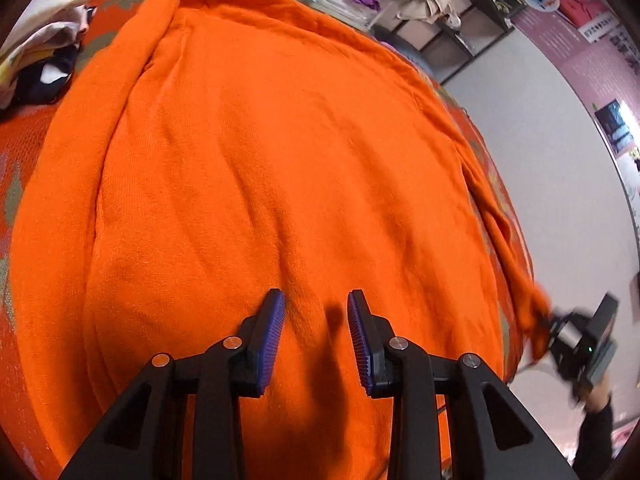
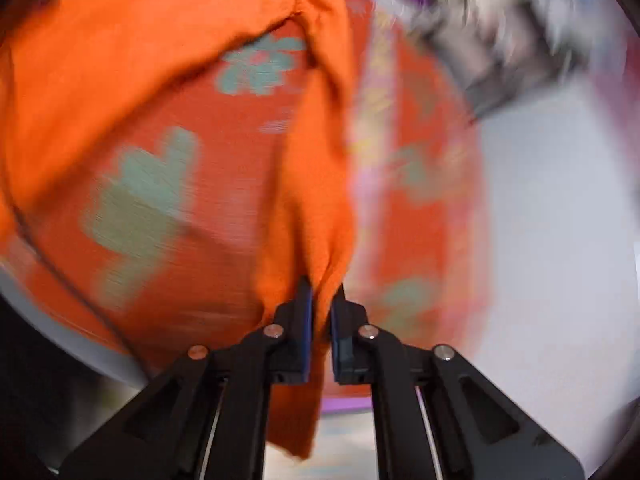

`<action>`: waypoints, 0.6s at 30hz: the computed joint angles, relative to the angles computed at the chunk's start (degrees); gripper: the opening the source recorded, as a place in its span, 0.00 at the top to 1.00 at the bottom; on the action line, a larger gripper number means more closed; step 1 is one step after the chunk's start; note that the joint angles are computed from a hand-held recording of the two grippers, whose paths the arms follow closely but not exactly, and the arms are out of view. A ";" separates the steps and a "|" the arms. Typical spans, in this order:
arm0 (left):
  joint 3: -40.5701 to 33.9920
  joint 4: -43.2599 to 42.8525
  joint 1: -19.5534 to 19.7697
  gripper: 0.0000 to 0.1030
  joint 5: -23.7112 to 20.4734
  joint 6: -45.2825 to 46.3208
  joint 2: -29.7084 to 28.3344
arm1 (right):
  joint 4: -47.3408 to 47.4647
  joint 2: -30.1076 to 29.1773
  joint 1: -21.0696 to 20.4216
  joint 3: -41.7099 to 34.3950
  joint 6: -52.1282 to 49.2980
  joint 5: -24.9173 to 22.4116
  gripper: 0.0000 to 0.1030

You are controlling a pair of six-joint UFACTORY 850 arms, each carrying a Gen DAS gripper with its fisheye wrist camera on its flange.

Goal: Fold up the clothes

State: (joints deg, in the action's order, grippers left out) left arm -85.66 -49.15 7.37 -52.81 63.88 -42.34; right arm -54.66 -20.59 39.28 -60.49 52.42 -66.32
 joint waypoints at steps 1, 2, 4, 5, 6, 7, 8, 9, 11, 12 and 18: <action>-0.23 0.59 -0.09 0.68 -0.37 -0.35 -0.07 | -5.71 -0.24 -0.14 0.46 -1.78 -5.86 0.93; -0.47 1.17 -0.18 0.65 -0.74 -0.69 -0.14 | -10.45 0.13 -0.90 1.31 -2.86 -9.99 0.93; -1.06 1.35 -0.06 0.58 -2.13 -1.21 -0.60 | -17.39 1.78 -3.56 3.62 -2.75 -14.21 0.93; -1.15 1.07 0.09 0.55 -2.72 -1.36 -0.81 | -20.94 1.99 -4.58 5.27 -2.60 -15.93 0.93; -1.06 0.82 0.25 0.55 -2.98 -1.32 -0.91 | -24.52 2.15 -5.69 6.90 -2.45 -17.70 0.93; -1.13 0.70 0.40 0.54 -3.20 -1.22 -1.14 | -28.14 2.27 -6.89 8.50 -2.31 -19.52 0.94; -1.26 0.72 0.47 0.54 -3.39 -1.25 -1.36 | -30.99 2.23 -8.05 10.51 -2.32 -20.05 0.94; -1.61 0.91 0.46 0.54 -3.67 -1.49 -1.63 | -33.05 1.95 -9.12 12.96 -2.40 -19.04 0.90; -2.31 1.78 0.55 0.54 -4.48 -2.28 -1.94 | -32.58 0.04 -11.47 15.49 -3.91 -17.53 0.51; -2.62 2.41 0.56 0.54 -4.83 -2.62 -2.02 | -28.75 -1.81 -13.62 15.45 -5.34 -16.90 0.19; -3.06 6.78 0.52 0.54 -6.06 -2.35 -1.47 | -13.82 1.38 -17.00 15.63 6.22 -7.66 0.28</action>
